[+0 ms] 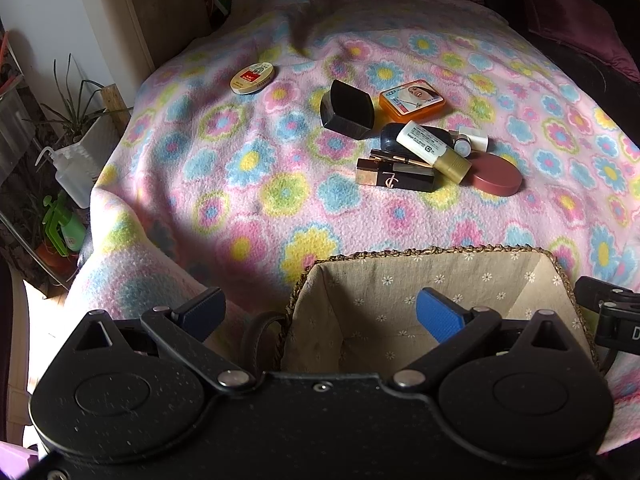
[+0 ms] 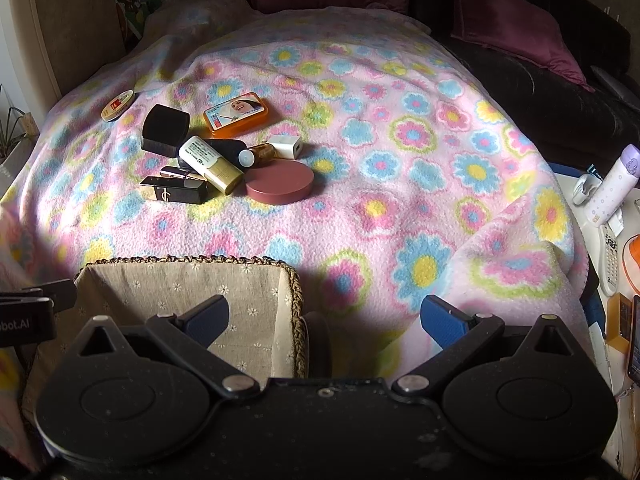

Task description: Organize rigid objects

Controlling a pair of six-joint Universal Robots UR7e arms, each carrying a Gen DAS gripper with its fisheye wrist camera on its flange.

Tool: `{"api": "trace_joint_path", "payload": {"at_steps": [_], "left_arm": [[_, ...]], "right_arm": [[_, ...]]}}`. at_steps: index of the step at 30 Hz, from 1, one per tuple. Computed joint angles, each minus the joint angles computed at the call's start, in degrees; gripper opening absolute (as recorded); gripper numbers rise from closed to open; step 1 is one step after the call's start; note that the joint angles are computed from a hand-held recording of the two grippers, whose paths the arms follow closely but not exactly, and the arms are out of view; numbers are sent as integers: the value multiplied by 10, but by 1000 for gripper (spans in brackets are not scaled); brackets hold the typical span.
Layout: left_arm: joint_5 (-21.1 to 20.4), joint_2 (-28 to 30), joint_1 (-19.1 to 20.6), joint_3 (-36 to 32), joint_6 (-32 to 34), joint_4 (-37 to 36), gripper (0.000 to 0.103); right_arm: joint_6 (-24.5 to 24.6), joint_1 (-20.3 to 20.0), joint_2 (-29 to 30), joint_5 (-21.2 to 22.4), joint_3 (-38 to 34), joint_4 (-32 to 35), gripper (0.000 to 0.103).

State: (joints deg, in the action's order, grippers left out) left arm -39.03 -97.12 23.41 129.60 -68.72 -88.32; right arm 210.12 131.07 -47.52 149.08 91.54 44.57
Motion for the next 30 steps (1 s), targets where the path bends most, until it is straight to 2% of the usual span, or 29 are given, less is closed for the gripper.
{"api": "trace_joint_path", "payload": {"at_steps": [30], "left_arm": [[-7, -6, 3, 1, -1, -3, 99]], "right_arm": [[1, -1, 1, -1, -2, 2, 102]]}}
